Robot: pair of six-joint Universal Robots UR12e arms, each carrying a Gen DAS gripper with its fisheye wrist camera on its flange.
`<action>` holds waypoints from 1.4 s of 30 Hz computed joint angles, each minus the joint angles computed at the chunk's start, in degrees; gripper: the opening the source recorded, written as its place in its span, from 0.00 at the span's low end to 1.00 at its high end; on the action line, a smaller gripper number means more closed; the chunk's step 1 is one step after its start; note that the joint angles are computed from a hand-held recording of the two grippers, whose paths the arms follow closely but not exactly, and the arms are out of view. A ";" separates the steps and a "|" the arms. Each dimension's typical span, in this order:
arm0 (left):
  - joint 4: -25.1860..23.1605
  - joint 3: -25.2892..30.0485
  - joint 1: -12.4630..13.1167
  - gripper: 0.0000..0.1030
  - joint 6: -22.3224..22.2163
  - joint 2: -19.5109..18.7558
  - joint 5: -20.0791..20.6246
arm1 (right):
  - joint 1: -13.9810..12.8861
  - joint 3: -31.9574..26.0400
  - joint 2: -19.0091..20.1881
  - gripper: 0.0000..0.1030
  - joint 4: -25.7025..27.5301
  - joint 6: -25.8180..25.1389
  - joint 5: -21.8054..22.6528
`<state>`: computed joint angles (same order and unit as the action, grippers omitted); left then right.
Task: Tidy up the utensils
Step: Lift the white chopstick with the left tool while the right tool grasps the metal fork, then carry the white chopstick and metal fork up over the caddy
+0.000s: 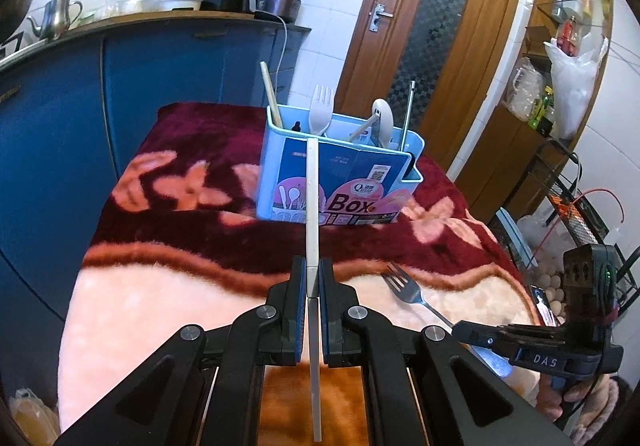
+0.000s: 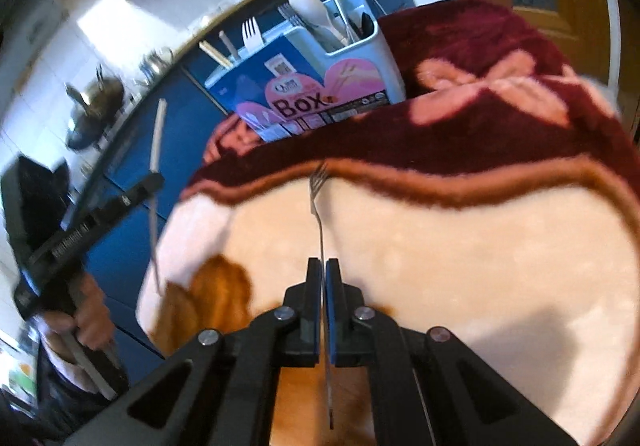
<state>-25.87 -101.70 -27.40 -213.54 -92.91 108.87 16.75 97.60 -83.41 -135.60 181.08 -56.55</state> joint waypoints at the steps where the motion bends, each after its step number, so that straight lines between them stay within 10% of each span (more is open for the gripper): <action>1: 0.11 -0.03 -0.03 0.05 -0.06 0.00 -0.10 | 0.22 -0.48 -0.08 0.03 1.63 -1.37 -1.16; 24: 1.08 -1.13 0.23 0.05 -0.14 0.65 -0.11 | 7.88 -19.78 9.72 0.10 29.59 -21.59 -24.50; 42: 2.79 0.90 -0.49 0.05 0.39 -1.60 4.81 | 0.31 2.06 0.09 0.05 -16.81 -2.78 -4.21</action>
<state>-23.09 -100.80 -27.89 -213.15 -94.51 113.68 17.06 99.67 -83.32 -152.41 178.30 -60.76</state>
